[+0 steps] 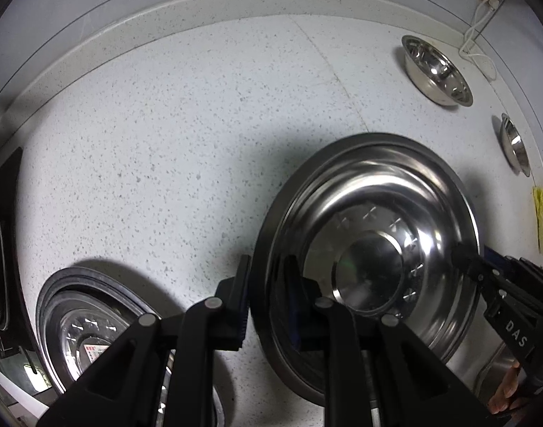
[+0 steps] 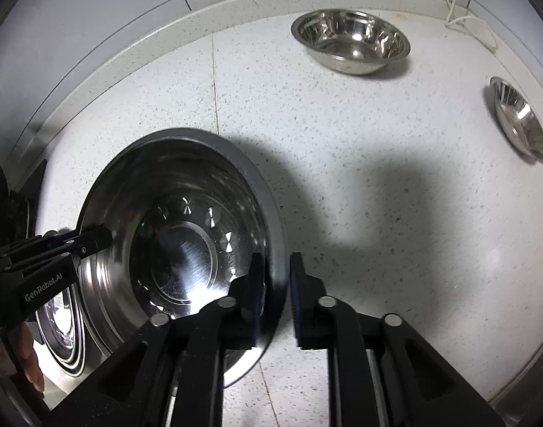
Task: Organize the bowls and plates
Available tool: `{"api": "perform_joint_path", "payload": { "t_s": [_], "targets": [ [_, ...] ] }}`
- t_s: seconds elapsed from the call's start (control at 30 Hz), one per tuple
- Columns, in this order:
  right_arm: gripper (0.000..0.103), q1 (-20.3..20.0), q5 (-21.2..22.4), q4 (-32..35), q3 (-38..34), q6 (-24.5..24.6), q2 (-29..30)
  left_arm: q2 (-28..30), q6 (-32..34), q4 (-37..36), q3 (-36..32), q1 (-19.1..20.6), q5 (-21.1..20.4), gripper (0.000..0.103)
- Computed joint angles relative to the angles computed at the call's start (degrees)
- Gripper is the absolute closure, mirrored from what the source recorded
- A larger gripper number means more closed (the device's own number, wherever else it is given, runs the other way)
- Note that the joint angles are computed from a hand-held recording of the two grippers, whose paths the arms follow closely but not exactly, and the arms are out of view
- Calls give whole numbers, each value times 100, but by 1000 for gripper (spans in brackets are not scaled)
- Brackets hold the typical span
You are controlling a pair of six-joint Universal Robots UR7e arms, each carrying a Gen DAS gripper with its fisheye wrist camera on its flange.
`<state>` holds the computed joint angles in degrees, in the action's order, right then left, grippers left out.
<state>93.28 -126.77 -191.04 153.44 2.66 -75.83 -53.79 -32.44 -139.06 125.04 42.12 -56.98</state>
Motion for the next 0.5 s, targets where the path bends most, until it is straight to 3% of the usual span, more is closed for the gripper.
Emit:
{"api": "perform_joint_path", "payload": {
  "t_s": [0.07, 0.17, 0.3, 0.33, 0.4, 0.5],
  "targets": [
    [53, -10, 91, 150, 13, -2, -203, -36, -22, 92, -42, -27, 7, 86],
    [53, -12, 282, 488, 69, -35, -726, -207, -148, 335, -148, -69, -71, 86],
    [42, 11, 299, 825, 105, -148, -1633, -276, -55, 371, -409, -161, -143, 84],
    [40, -19, 279, 876, 72, -181, -1803, -219, 7, 365, -555, -162, -193, 76],
    [38, -169, 240, 949, -74, -345, -2118, -12, 78, 387, -898, -179, -279, 69],
    [37, -425, 97, 935, -398, -569, -2183, 455, 329, 509, -1561, -207, -320, 67]
  ]
}}
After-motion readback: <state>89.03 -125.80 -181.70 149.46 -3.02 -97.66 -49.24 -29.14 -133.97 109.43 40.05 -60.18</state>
